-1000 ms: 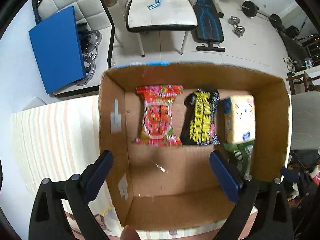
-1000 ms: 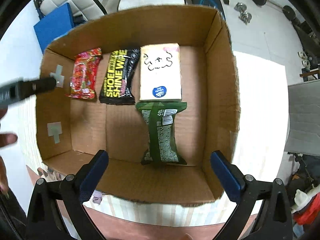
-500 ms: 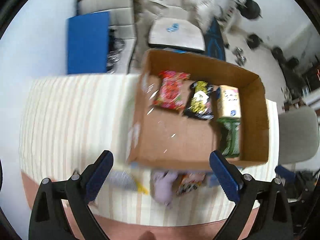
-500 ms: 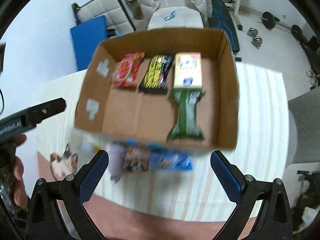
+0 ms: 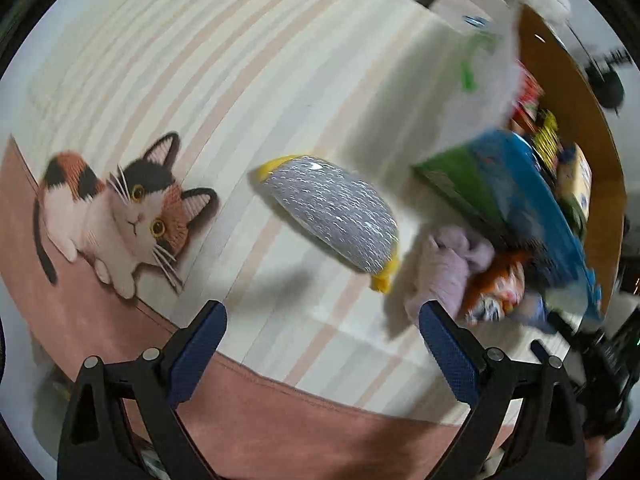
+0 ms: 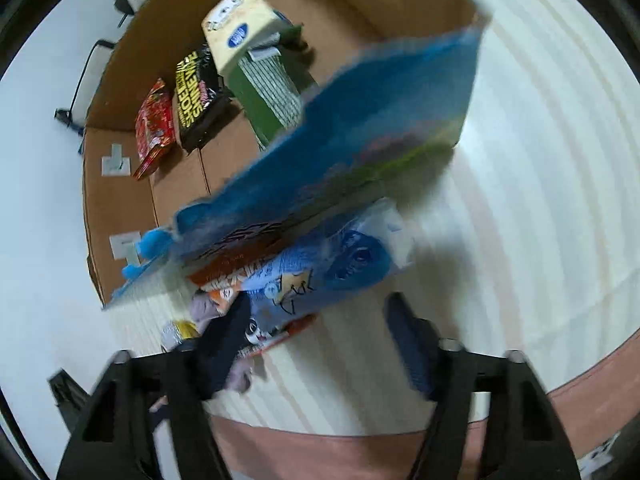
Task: Organize soft objects
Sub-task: 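Grasp the blue milk pouch with the right gripper while the left grasps the orange panda bag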
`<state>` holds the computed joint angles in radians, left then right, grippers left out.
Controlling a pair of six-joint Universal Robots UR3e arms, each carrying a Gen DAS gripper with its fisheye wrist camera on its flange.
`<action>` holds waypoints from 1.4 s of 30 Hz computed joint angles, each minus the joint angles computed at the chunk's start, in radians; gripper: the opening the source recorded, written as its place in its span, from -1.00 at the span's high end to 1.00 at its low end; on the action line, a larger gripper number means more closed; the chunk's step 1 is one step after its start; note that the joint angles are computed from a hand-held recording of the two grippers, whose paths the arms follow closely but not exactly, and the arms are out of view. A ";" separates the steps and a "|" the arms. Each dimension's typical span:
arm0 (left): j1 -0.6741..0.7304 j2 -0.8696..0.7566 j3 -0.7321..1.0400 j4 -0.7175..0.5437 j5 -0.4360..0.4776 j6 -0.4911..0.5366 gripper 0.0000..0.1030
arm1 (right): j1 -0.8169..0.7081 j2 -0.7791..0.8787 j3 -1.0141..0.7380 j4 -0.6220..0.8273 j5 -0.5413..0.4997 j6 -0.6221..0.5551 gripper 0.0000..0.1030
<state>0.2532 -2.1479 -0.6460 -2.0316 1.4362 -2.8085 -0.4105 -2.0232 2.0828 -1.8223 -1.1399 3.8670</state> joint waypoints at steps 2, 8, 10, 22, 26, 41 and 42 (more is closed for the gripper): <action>0.010 -0.051 0.039 -0.016 -0.020 -0.041 -0.91 | 0.020 0.013 0.037 -0.071 0.004 0.046 0.28; -0.012 -0.245 0.260 -0.090 -0.045 -0.132 -0.91 | 0.036 -0.045 0.014 0.026 -0.038 -0.005 0.66; -0.033 -0.243 0.252 -0.061 -0.021 -0.130 -0.91 | -0.008 -0.114 0.006 0.159 -0.037 -0.096 0.72; -0.271 0.217 -0.438 0.361 0.126 0.095 -0.91 | -0.122 -0.243 -0.100 0.527 -0.230 -0.375 -0.35; -0.384 0.286 -0.531 0.418 0.115 0.145 -0.91 | -0.079 -0.250 -0.101 0.463 -0.224 -0.335 -0.48; -0.618 0.172 -0.625 0.563 0.171 0.060 -0.04 | -0.095 -0.242 0.053 0.339 -0.161 -0.294 -0.49; -0.607 0.179 -0.626 0.549 0.161 0.061 -0.03 | -0.127 -0.270 0.057 0.372 -0.158 -0.327 -0.49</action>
